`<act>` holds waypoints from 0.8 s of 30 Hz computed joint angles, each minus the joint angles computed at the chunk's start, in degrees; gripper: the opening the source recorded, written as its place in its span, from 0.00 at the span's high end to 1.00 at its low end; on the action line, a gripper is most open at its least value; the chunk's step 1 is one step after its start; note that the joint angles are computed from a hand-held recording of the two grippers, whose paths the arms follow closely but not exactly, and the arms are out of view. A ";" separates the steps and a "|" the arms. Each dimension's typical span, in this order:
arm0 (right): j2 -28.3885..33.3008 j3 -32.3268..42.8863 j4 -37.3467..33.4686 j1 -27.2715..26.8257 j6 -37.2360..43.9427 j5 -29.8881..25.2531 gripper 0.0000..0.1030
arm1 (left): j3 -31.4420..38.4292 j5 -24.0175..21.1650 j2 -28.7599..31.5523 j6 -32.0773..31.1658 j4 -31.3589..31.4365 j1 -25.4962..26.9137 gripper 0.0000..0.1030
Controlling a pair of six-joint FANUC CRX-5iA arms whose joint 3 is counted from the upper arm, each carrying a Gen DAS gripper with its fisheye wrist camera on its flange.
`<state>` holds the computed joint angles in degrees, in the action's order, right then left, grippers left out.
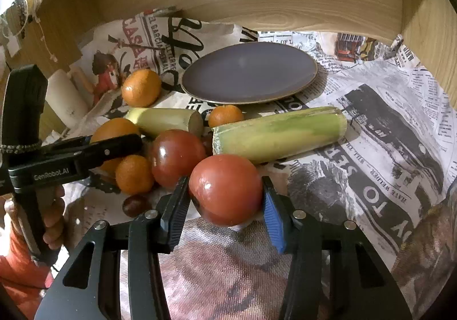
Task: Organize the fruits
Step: 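Carry orange with left tool while right tool carries tomato to the grey plate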
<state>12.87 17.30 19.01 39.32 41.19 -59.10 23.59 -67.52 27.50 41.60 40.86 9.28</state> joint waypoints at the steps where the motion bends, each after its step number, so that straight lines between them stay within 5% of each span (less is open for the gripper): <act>1: -0.14 -0.16 0.91 0.26 -0.25 0.03 0.56 | -0.21 0.00 -0.32 -0.43 0.62 0.33 0.37; 14: 0.48 3.04 14.32 0.58 -0.45 1.51 0.56 | -0.20 6.86 -4.28 -6.65 8.04 0.55 0.37; 24: 5.40 10.22 19.16 -1.60 2.19 2.61 0.56 | 7.94 7.18 -0.67 -4.85 9.24 -1.61 0.37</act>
<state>18.27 27.52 38.16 37.72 43.38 -56.49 31.54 -60.34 26.83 36.75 50.10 7.66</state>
